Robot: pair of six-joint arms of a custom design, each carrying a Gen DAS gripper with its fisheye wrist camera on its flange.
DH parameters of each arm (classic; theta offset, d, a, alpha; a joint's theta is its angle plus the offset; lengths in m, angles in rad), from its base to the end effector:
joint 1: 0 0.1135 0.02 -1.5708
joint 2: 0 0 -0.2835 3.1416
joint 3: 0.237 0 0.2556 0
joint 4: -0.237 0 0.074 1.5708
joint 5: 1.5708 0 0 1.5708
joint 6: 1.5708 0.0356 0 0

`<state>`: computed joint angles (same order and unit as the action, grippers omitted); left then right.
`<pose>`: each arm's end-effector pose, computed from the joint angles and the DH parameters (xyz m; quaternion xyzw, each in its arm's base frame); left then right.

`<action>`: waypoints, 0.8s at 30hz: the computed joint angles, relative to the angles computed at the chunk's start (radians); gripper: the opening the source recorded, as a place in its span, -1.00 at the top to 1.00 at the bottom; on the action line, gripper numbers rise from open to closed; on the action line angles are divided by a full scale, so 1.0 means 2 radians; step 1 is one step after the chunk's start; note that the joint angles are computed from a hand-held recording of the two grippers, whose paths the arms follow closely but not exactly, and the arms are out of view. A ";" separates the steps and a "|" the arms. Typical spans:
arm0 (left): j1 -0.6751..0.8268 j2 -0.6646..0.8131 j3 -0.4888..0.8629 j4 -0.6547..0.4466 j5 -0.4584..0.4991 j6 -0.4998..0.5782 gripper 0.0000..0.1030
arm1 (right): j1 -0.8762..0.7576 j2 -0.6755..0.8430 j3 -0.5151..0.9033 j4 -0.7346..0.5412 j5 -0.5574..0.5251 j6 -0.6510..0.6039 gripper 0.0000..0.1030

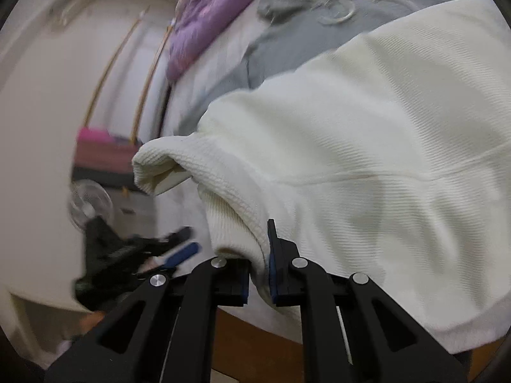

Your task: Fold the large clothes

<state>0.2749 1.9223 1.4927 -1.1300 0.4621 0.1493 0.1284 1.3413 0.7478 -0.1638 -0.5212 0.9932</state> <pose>0.3601 0.0851 0.2249 -0.0598 0.9716 -0.2227 0.0535 0.2667 0.0523 0.2283 0.2793 0.8484 0.4037 0.1979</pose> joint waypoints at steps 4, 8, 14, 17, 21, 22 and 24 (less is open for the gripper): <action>-0.096 -0.026 -0.024 0.066 -0.009 -0.045 0.29 | -0.100 -0.088 -0.039 -0.045 -0.053 -0.002 0.84; -0.208 -0.038 -0.029 0.113 0.017 -0.102 0.24 | -0.234 -0.155 -0.038 -0.169 -0.105 -0.084 0.84; -0.335 -0.026 -0.040 0.158 0.030 -0.156 0.09 | -0.493 -0.146 -0.069 -0.363 -0.164 -0.295 0.84; -0.370 -0.011 -0.049 0.162 0.007 -0.174 0.00 | -0.591 -0.057 -0.112 -0.372 -0.135 -0.388 0.83; -0.375 0.002 -0.057 0.151 -0.023 -0.187 -0.08 | -0.625 -0.018 -0.122 -0.377 -0.117 -0.472 0.78; -0.375 -0.004 -0.073 0.156 -0.033 -0.190 -0.12 | -0.627 -0.015 -0.114 -0.391 -0.108 -0.483 0.66; -0.368 -0.021 -0.105 0.165 -0.043 -0.195 -0.36 | -0.630 -0.018 -0.102 -0.413 -0.091 -0.486 0.46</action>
<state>-0.4603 1.8794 1.2819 -0.8006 0.3762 -0.2402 -1.1324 1.3052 0.5445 -0.9902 -0.7035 0.0204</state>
